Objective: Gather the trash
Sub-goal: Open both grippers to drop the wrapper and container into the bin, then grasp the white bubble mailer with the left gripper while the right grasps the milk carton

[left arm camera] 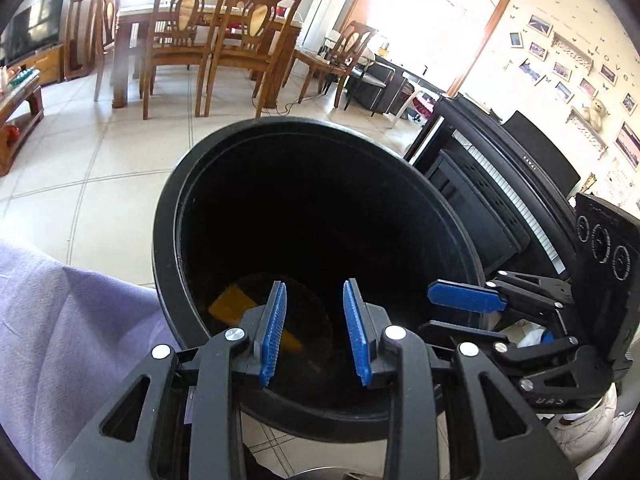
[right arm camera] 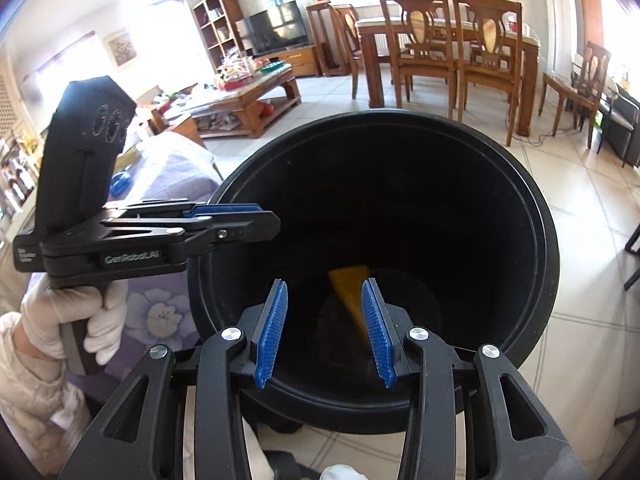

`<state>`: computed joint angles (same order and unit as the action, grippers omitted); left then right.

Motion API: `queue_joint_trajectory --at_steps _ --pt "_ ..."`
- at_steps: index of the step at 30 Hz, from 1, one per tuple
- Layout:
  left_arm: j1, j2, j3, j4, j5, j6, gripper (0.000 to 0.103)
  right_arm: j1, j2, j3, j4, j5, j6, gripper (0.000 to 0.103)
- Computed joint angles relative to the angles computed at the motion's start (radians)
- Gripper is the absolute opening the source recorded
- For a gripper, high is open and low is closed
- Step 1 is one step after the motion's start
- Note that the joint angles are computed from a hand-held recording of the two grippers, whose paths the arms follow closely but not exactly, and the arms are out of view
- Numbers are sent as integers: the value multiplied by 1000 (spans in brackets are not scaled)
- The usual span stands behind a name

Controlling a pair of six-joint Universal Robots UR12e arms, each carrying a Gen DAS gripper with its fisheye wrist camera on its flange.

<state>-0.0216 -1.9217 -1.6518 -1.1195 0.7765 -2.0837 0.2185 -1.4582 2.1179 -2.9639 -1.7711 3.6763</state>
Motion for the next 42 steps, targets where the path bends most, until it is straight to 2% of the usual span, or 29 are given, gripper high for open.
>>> queue_joint_trajectory --at_steps 2,3,4,5,6,7,8,12,14,17,21,31,34,37,42 --pt "9 11 -15 16 -19 4 32 12 5 -6 -6 -14 8 42" --pt "16 17 -21 25 -32 5 33 16 8 -10 -9 -20 9 49" --pt "22 24 -31 41 -46 0 37 21 11 -14 -10 -31 12 63" --pt "32 31 -42 63 -60 -7 43 25 16 -19 -18 -45 17 69" --pt "43 38 -56 96 -75 -23 58 31 24 -25 -32 -56 17 73" --pt "57 46 -73 147 -94 -51 72 35 30 -31 -43 -57 13 73" --pt "71 52 -89 202 -112 -81 77 38 37 -40 -50 -58 7 73" --pt "122 62 -112 325 -141 -163 82 60 71 -90 -77 -78 -29 83" --pt "145 61 -113 391 -143 -223 91 68 94 -123 -85 -69 -59 83" --pt "185 58 -116 477 -139 -293 92 83 134 -187 -82 -49 -108 83" --pt "240 42 -93 514 -126 -384 92 103 193 -285 -55 -17 -169 83" --pt "362 -29 -13 628 -101 -711 92 157 357 -545 1 58 -271 84" --pt "393 -65 29 621 -114 -814 92 174 409 -638 29 71 -296 87" --pt "424 -107 76 596 -158 -906 92 188 456 -722 57 78 -337 87" --pt "460 -184 171 482 -225 -1000 92 202 551 -896 125 93 -380 87"
